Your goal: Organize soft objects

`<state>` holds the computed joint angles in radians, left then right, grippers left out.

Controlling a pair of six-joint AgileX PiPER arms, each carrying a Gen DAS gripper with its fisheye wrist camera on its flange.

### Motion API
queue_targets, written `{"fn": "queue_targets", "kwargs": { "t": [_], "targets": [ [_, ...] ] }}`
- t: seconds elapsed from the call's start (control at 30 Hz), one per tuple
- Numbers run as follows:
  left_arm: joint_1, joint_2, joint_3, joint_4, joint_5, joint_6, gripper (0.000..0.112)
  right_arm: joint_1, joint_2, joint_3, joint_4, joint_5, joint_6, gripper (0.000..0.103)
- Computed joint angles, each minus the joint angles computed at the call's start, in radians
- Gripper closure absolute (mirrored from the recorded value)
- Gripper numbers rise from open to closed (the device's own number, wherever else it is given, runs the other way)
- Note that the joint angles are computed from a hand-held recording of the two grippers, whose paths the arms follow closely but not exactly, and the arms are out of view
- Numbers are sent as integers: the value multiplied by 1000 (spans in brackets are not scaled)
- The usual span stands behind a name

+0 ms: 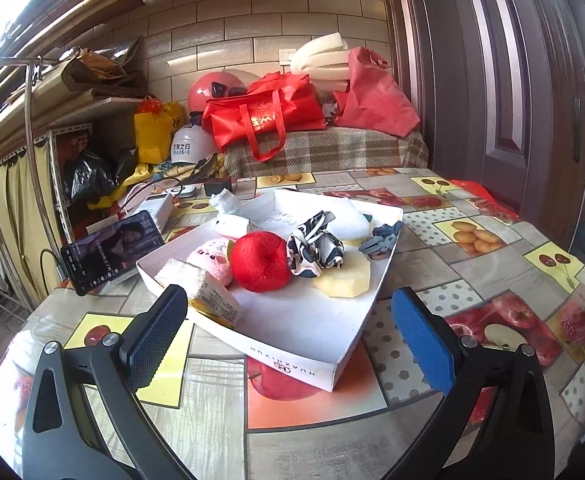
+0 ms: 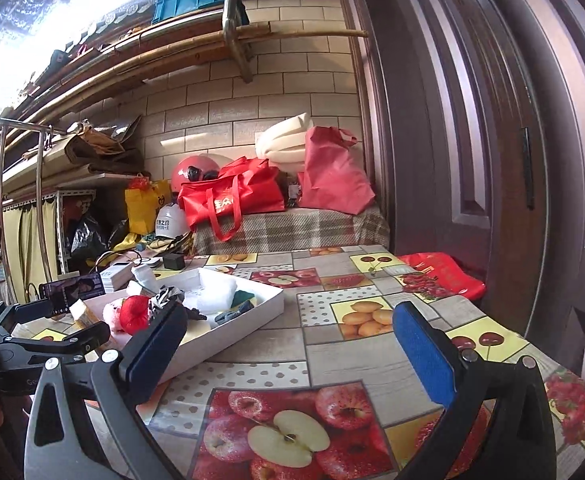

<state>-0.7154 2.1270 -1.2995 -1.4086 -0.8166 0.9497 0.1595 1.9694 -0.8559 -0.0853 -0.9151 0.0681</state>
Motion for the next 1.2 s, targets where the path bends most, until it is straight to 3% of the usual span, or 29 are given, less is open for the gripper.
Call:
{"fn": "queue_targets", "kwargs": {
  "t": [0.07,0.13,0.27,0.47,0.77,1.2],
  "targets": [
    [-11,-2,-3,-13,7,7,9,1,-10,-3,65,36,-14,0],
    [-23,6,-28,-67,-7,51,9,-24,-11,-42,14,133,38,0],
    [-68,45,-82,-152,-153,135,9,-45,-8,-55,-36,164,99,0],
    [-54,37,-66,-125,-95,131,9,-37,-8,-49,-26,166,78,0],
    [-52,60,-114,-193,-104,200,9,-50,-12,-14,-35,99,93,0],
    [-25,32,-77,-177,-37,164,9,-40,-13,-22,-39,110,80,0]
  ]
}}
